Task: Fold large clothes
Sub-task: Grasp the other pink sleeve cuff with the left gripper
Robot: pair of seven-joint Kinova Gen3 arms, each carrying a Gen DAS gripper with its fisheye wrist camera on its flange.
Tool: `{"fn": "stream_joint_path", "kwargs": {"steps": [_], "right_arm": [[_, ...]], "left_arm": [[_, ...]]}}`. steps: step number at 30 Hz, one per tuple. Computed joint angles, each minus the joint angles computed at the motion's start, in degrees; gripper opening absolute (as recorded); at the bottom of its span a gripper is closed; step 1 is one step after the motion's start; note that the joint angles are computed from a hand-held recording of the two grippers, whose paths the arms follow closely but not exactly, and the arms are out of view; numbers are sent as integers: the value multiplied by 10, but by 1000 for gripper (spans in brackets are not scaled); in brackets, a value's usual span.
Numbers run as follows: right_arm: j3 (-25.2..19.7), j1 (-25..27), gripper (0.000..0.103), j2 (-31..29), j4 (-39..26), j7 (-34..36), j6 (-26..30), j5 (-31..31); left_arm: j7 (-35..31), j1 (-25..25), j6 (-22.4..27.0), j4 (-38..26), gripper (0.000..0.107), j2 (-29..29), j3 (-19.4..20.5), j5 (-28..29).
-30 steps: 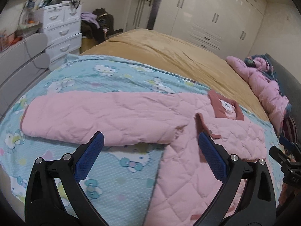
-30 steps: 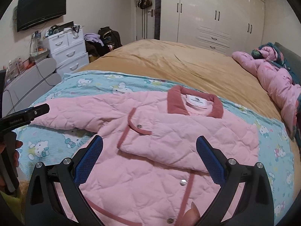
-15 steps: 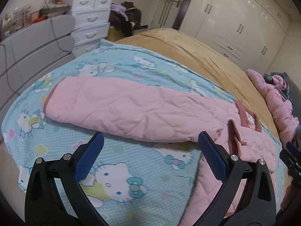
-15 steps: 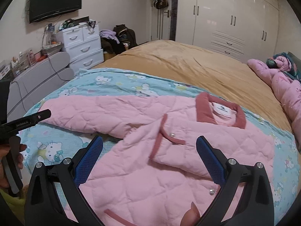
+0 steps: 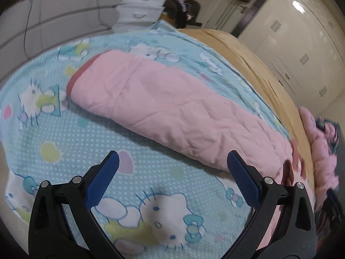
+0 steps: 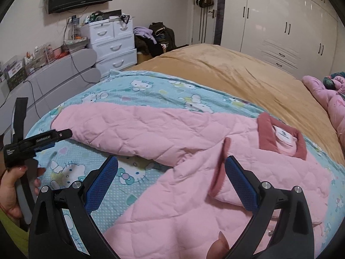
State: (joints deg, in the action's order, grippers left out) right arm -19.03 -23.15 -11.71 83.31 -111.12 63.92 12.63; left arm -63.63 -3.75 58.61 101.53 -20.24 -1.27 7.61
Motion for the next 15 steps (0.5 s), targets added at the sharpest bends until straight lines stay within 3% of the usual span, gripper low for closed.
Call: {"fn": "stream_joint_path", "kwargs": {"steps": [8, 15], "right_arm": [[9, -5, 99, 9, 19, -7, -11, -13], [28, 2, 99, 6, 36, -3, -15, -30]], "left_arm": [[-8, -17, -68, 50, 94, 26, -48, 51], [-8, -36, -125, 62, 94, 47, -56, 73]]}}
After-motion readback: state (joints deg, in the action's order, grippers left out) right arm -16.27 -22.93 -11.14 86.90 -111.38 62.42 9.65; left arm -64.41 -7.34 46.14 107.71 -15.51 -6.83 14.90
